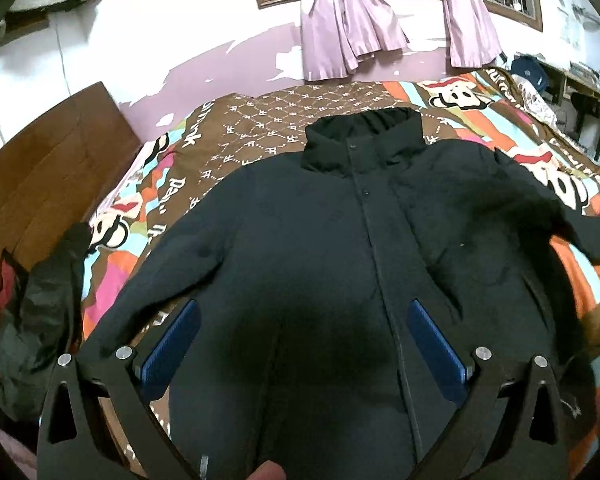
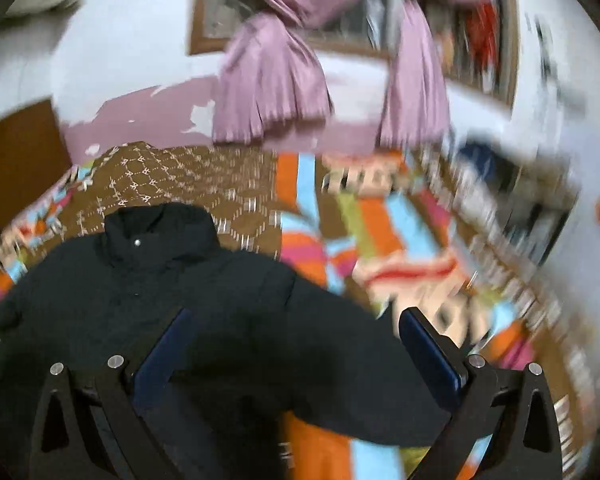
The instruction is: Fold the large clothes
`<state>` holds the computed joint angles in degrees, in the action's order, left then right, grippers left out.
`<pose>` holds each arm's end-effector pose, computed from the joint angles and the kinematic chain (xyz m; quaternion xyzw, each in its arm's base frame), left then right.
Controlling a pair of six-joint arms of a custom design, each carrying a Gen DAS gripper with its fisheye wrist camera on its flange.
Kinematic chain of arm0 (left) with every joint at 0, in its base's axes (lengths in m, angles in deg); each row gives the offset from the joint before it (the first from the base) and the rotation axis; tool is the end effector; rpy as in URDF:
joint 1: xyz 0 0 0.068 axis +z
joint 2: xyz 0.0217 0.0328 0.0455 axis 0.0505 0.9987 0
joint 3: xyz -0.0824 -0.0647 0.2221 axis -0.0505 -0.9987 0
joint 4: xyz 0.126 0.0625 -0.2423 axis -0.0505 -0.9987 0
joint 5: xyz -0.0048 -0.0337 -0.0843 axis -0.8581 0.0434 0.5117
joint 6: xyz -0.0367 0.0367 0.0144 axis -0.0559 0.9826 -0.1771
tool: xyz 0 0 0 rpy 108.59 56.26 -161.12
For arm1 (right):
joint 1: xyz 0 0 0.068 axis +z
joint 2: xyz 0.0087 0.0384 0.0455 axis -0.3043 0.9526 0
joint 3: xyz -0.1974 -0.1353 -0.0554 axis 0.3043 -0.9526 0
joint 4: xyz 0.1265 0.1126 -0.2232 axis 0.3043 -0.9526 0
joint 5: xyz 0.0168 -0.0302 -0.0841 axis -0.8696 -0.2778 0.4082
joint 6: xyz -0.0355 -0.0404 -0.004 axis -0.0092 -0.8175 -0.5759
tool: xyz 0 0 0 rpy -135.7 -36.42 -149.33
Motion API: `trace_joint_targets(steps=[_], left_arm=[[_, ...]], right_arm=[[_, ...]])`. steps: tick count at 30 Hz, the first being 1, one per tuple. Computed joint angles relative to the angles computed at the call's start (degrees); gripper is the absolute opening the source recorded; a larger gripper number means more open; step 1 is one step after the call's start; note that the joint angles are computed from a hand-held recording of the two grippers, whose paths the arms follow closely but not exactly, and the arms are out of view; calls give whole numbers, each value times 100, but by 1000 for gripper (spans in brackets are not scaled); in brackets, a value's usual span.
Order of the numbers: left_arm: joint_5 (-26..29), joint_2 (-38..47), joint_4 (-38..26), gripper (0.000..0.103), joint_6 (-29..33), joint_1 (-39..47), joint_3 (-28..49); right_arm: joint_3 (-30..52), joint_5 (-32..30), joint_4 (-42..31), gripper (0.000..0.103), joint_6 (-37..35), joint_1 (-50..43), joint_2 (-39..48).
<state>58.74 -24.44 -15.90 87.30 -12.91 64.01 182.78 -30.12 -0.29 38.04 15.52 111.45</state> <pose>0.1700 -0.0359 0.3189 0.0537 0.9214 0.1019 0.3713 0.3346 0.2041 0.3491 -0.0214 0.9048 0.0330 0.4240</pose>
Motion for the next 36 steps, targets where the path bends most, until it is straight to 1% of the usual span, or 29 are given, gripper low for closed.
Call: trace_joint_targets(steps=[2,4,5,6,10,12,15,16,19,22,25,26,27,28,29,30,32,34,36], left_arm=[[50,222,266,101,0,32,-100],[136,478,551,101,-12,35,-182],[144,642,743,101,-16,6,-220],[138,762,890,101,-26,-31,-250],[355,1419,1642,101,-104,-141,-339],[608,1857,2018,101,-227,-190,-286],[944,2503,2498,101,-504,-327,-113],[1035,2699,2604,101,-603,-379,-27],[1287,3243,2906,101,-863,-527,266],[1469,3602,3141,101,-1016,-660,420],[1531,3869,3222,101,-1026,-740,411],[1676,3916,3277,101,-1028,-694,349],[1824,3980,3324,101,-1067,-651,318],[2052,4040,3385,101,-1126,-550,256],[2239,4035,3507,101,-1157,-447,147],[2356,3988,3615,101,-1148,-373,47],[2353,3953,3628,101,-1126,-357,17],[2242,3977,3557,101,-1082,-398,73],[2187,3993,3510,101,-1101,-443,109]], right_arm=[[-506,-444,229,103,451,-430,-101],[-1066,-682,473,103,845,-871,-237],[-1341,-758,573,103,978,-1044,-350],[-1478,-701,521,103,1243,-1182,-347],[-2526,-1129,687,103,1871,-1911,-776],[-3140,-1579,847,103,2295,-2348,-1108],[-3991,-2387,1305,103,2901,-2982,-1529],[-4292,-2630,1431,103,3126,-3218,-1673],[-4934,-3059,1747,103,3658,-3701,-1902],[-5302,-3454,2080,103,3875,-4002,-1855],[-5672,-3864,2595,102,4008,-4224,-1820],[-5760,-3896,2719,100,4059,-4248,-1858],[-5809,-3889,2790,87,4080,-4257,-1904],[-5839,-3935,2862,67,4080,-4272,-1934],[-5924,-4058,3045,50,4038,-4320,-1992],[-5952,-4077,3124,28,4041,-4323,-2059],[-5843,-3690,2869,21,4073,-4220,-2297],[-5518,-3252,2590,12,3898,-4036,-2430],[-4955,-2727,2243,10,3544,-3751,-2411]])
